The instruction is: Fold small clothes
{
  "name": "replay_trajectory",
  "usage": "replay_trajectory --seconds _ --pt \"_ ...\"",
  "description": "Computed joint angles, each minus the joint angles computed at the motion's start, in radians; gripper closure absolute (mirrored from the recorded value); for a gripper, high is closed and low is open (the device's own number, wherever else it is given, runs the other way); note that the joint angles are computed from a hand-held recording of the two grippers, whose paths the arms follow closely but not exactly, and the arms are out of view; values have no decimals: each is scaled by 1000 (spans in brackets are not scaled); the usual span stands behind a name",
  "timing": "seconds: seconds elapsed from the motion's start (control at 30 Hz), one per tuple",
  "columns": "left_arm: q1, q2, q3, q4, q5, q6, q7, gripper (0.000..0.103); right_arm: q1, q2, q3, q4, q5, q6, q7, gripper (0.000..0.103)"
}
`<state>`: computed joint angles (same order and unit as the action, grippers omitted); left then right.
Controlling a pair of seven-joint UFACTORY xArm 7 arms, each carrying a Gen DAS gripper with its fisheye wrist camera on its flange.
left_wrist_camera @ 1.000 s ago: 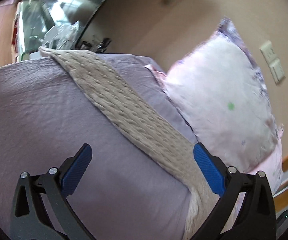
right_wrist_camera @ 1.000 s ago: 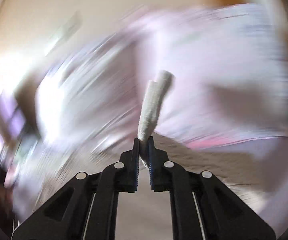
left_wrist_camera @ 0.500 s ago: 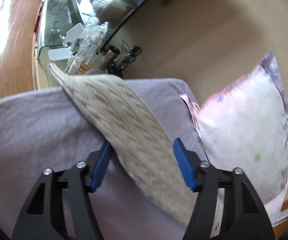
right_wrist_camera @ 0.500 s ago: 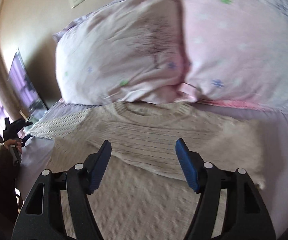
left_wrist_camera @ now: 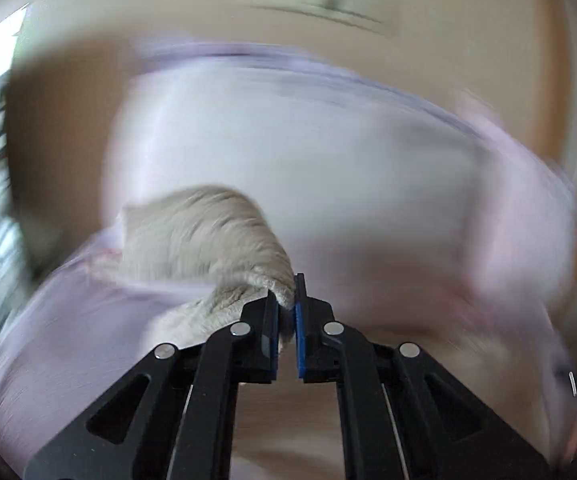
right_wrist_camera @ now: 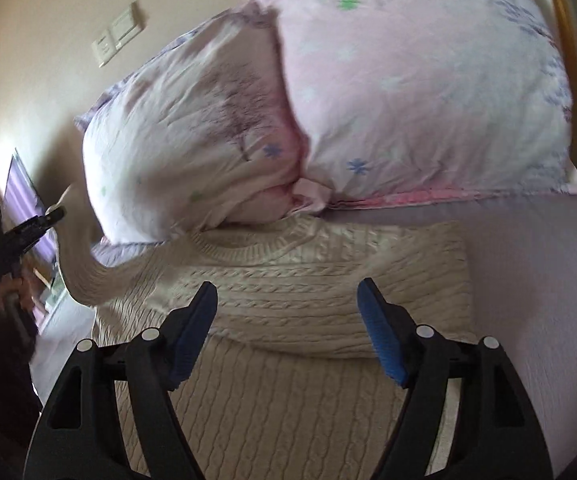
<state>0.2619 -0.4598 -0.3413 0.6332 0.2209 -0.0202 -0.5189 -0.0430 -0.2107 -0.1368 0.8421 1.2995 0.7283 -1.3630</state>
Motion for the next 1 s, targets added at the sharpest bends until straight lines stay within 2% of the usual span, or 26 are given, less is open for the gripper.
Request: replay_trajectory --seconds 0.07,0.1,0.17,0.23,0.27,0.3,0.33,0.4,0.47,0.57,0.63,0.67,0.7,0.8,0.87,0.9,0.93,0.97,1.0 --pt "-39 128 -113 89 65 23 42 92 -7 29 -6 18 -4 16 30 29" --pt "-58 212 -174 145 119 72 58 92 -13 50 -5 30 -13 18 57 29" --pt "-151 321 -190 200 142 168 125 92 -32 87 -7 56 -42 41 117 29" --pt "-245 315 -132 159 48 175 216 92 -59 122 -12 86 -69 91 171 30" --pt "-295 277 -81 113 -22 157 253 89 -69 131 -9 94 -75 101 182 35" --pt "-348 233 -17 67 -89 148 284 86 -80 147 -6 109 -86 111 197 40" --pt "-381 192 36 35 -122 152 293 78 -87 162 1 122 -99 108 213 42" --pt "-367 89 75 -45 -111 168 239 74 -96 201 19 155 -125 101 261 51" --pt "-367 -5 115 -109 -110 208 210 69 -103 250 38 193 -141 111 298 56" --pt "-401 -125 208 -187 -161 279 207 59 -98 314 77 232 -198 45 369 57" --pt "-418 -206 258 -243 -204 303 209 54 -100 357 99 261 -237 33 406 76" --pt "-422 -239 273 -272 -220 301 208 51 -99 368 115 262 -230 12 384 89" --pt "-432 -294 296 -306 -241 310 213 49 -104 363 127 255 -209 2 347 92" --pt "-468 -429 365 -378 -296 349 250 44 -121 312 131 218 -106 -48 285 94" --pt "-490 -501 394 -414 -329 378 276 42 -142 288 138 206 -64 -117 310 94" --pt "-508 -557 421 -438 -351 413 296 41 -117 280 112 196 -75 -180 334 94" --pt "-517 -577 430 -449 -369 427 309 41 -84 279 74 191 -112 -200 359 94" --pt "-527 -613 448 -464 -389 455 324 41 -94 279 72 190 -159 -178 393 90" --pt "-537 -652 463 -481 -411 489 337 41 -140 271 92 184 -210 -115 439 81"
